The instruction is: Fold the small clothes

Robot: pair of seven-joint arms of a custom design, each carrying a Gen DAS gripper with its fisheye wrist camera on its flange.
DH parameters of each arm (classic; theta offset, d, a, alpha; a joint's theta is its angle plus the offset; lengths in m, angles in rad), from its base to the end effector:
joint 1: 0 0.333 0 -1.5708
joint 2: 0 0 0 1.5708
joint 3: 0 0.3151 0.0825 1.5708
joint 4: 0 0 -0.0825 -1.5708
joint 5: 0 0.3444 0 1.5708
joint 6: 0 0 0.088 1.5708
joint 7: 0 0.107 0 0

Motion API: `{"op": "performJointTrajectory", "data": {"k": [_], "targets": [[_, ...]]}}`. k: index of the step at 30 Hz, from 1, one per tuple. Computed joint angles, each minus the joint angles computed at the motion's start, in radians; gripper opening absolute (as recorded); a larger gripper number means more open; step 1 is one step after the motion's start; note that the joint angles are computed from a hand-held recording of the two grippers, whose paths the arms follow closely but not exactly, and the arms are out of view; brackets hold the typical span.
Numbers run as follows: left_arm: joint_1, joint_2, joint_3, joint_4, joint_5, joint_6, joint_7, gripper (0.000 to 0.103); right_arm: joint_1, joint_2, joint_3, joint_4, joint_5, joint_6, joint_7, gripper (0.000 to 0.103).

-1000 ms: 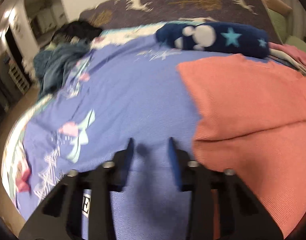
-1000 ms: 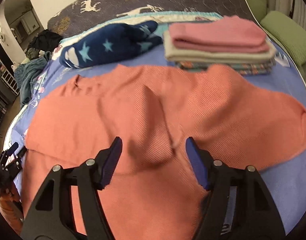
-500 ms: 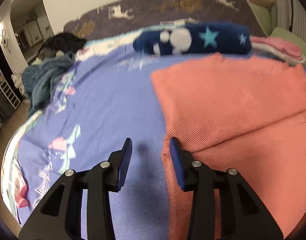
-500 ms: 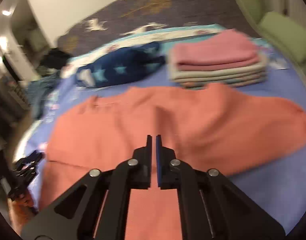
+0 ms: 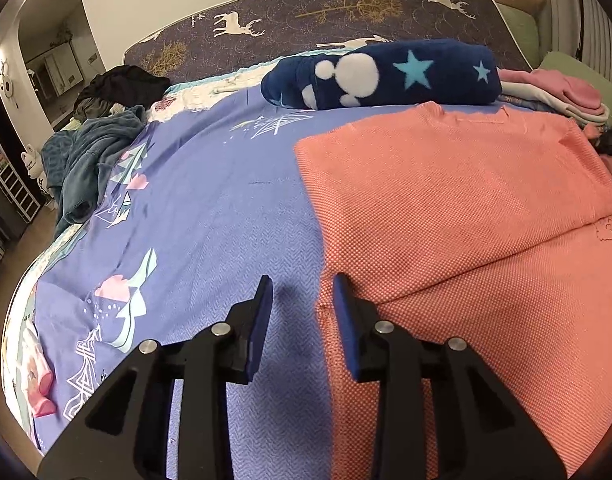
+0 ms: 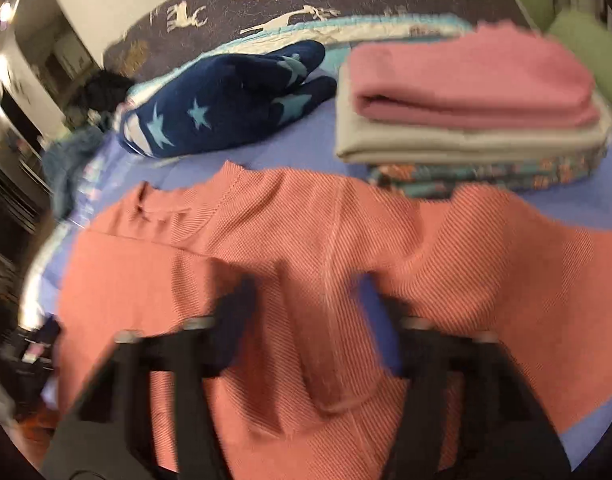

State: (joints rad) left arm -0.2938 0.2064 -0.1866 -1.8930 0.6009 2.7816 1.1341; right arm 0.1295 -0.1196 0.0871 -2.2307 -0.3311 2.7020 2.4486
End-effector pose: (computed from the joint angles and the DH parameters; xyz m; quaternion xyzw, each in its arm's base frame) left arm 0.5382 -0.2995 0.4907 -0.4673 0.8034 -0.2517 0.2699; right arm 0.4992 0.1227 0.5075 -0.5252 0.7930 -0.1798 0.2510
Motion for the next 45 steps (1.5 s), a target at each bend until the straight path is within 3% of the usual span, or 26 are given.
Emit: {"op": "performJointTrajectory", "data": {"k": [1,4,6,9,13,15,16,17,18,19,20,22,25,29,32,34,37,39,41,43,44,45], "targets": [[0.000,-0.001,0.001,-0.002,0.002,0.003,-0.002,0.034,0.005,-0.028,-0.003,-0.022,-0.028,0.029,0.043,0.004],[0.000,-0.002,0.002,-0.004,0.003,0.006,-0.005,0.034,-0.066,-0.127,0.053,-0.109,-0.127,0.114,0.172,0.001],[0.001,-0.001,0.002,-0.004,0.002,0.006,-0.004,0.034,-0.115,-0.189,0.088,-0.150,-0.149,0.082,0.233,0.000],[0.001,-0.001,0.001,-0.003,-0.001,0.007,-0.002,0.034,-0.128,-0.217,0.089,-0.182,-0.114,0.050,0.197,0.000],[0.001,0.001,0.000,-0.001,-0.010,0.007,0.000,0.034,-0.024,-0.203,0.007,-0.226,0.088,0.139,-0.017,0.006],[0.000,0.001,0.001,-0.001,-0.006,0.007,-0.004,0.035,-0.007,-0.158,0.018,-0.187,0.135,0.104,-0.088,0.022],[0.000,0.000,0.001,-0.002,-0.005,0.008,-0.005,0.035,-0.005,-0.140,0.029,-0.169,0.151,0.080,-0.113,0.036],[0.000,0.000,0.001,-0.003,-0.006,0.008,-0.005,0.035,-0.019,-0.120,0.057,-0.148,0.125,0.046,-0.104,0.040],[0.001,0.000,0.001,-0.003,-0.007,0.009,-0.004,0.035,-0.046,-0.108,0.090,-0.132,0.060,0.016,-0.059,0.039],[0.001,0.000,0.001,-0.003,-0.007,0.009,-0.004,0.035,-0.069,-0.100,0.123,-0.109,-0.023,-0.027,0.001,0.026],[0.000,0.000,0.002,-0.004,-0.005,0.009,-0.005,0.035,-0.079,-0.103,0.146,-0.093,-0.092,-0.074,0.071,0.002],[0.001,-0.001,0.002,-0.004,-0.005,0.010,-0.005,0.035,-0.071,-0.133,0.158,-0.085,-0.147,-0.135,0.169,0.002],[0.002,0.000,0.001,-0.004,-0.008,0.011,-0.004,0.035,-0.058,-0.229,0.175,-0.123,-0.236,-0.151,0.267,0.002],[0.001,-0.001,0.003,-0.005,-0.006,0.011,-0.013,0.038,-0.035,-0.289,0.146,-0.169,-0.174,-0.158,0.227,0.002],[0.015,-0.004,-0.006,-0.011,-0.043,0.020,0.007,0.039,-0.021,-0.271,0.134,-0.165,-0.092,-0.241,0.179,0.005],[0.019,-0.001,-0.010,-0.009,-0.065,0.021,0.019,0.040,-0.005,-0.267,0.108,-0.195,-0.033,-0.186,0.153,0.009],[0.017,-0.002,-0.007,-0.010,-0.066,0.021,0.020,0.040,-0.022,-0.271,0.071,-0.250,0.026,0.005,0.122,0.016],[0.016,-0.002,-0.006,-0.011,-0.067,0.024,0.021,0.040,-0.034,-0.248,0.055,-0.244,0.075,0.078,0.076,0.020],[0.022,0.000,-0.011,-0.011,-0.087,0.026,0.034,0.040,-0.004,-0.189,0.009,-0.208,0.175,0.120,-0.026,0.028],[0.029,0.000,-0.017,-0.014,-0.114,0.032,0.051,0.040,0.037,-0.130,-0.024,-0.156,0.279,0.101,-0.141,0.034],[0.033,0.001,-0.021,-0.014,-0.131,0.034,0.062,0.040,0.052,-0.092,-0.025,-0.117,0.321,0.080,-0.187,0.033],[0.036,0.001,-0.024,-0.015,-0.145,0.037,0.071,0.040,0.062,-0.070,-0.019,-0.099,0.350,0.088,-0.218,0.024]]}}
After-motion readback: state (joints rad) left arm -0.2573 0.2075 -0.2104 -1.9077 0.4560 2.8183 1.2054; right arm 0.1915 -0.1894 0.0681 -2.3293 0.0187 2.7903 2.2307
